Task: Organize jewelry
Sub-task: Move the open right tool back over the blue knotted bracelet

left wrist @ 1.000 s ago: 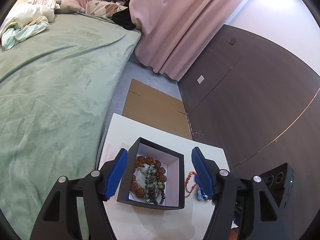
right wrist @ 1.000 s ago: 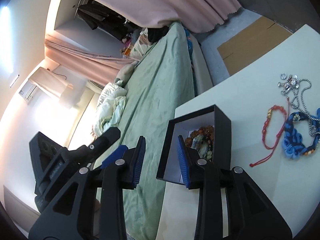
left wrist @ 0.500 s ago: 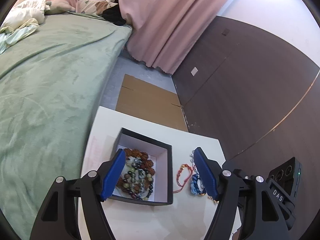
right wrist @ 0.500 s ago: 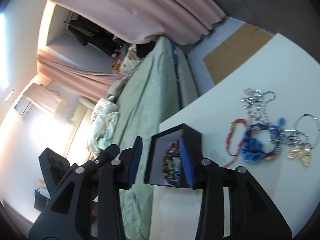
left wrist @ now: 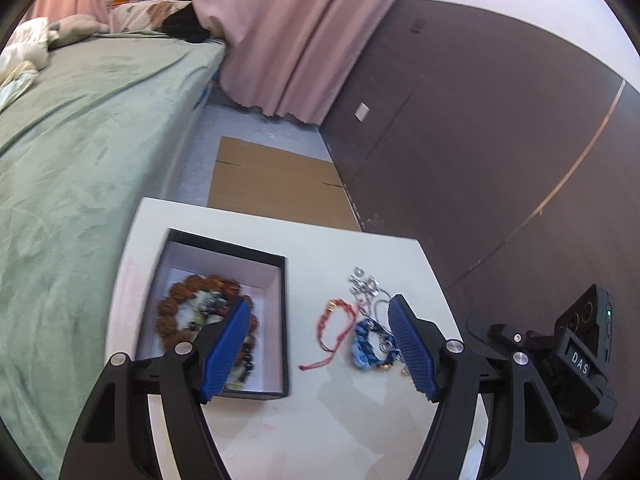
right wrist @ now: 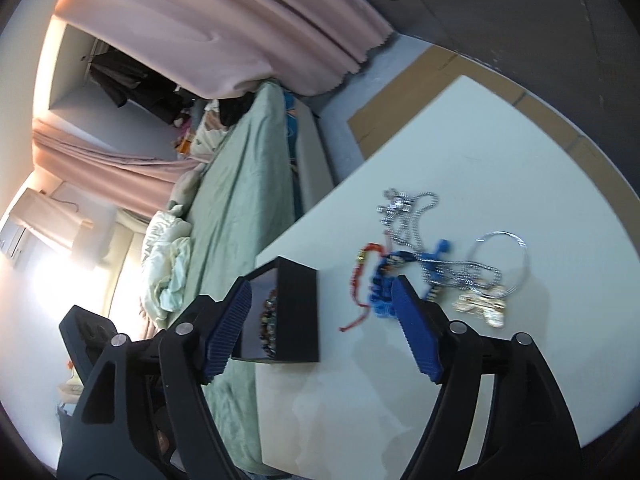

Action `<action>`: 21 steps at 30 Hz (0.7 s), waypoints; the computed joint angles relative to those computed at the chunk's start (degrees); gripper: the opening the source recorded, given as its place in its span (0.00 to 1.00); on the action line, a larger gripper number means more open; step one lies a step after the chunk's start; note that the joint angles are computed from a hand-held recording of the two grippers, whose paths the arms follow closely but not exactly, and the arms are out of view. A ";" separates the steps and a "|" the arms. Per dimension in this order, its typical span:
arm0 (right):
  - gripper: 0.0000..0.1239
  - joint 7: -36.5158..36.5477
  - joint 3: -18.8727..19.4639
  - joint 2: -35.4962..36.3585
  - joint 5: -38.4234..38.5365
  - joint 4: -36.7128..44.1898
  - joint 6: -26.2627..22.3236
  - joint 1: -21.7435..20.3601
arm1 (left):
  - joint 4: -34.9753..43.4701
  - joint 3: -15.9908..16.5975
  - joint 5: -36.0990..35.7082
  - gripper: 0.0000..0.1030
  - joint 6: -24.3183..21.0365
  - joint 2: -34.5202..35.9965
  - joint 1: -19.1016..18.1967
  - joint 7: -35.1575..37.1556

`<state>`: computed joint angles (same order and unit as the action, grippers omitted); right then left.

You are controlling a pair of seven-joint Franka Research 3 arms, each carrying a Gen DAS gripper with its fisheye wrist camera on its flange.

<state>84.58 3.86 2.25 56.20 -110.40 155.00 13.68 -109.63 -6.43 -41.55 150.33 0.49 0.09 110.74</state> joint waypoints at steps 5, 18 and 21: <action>0.73 5.67 -1.20 -1.73 -6.03 -2.07 -1.94 -0.85 | 0.46 -1.01 1.90 0.67 -0.13 1.04 -0.92 -0.37; 0.72 10.96 -2.75 -2.71 -7.90 -4.54 -6.57 -2.85 | 1.82 -4.00 6.68 0.68 -0.52 4.30 -2.98 -1.84; 0.68 11.20 -2.89 -3.05 -7.92 -5.00 -6.30 -3.14 | 2.58 -4.55 8.78 0.61 -0.75 5.63 -3.37 -3.24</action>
<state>95.78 0.97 -0.80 48.27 -115.41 148.69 10.54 -107.05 -10.98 -32.77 149.57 6.12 -3.28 107.50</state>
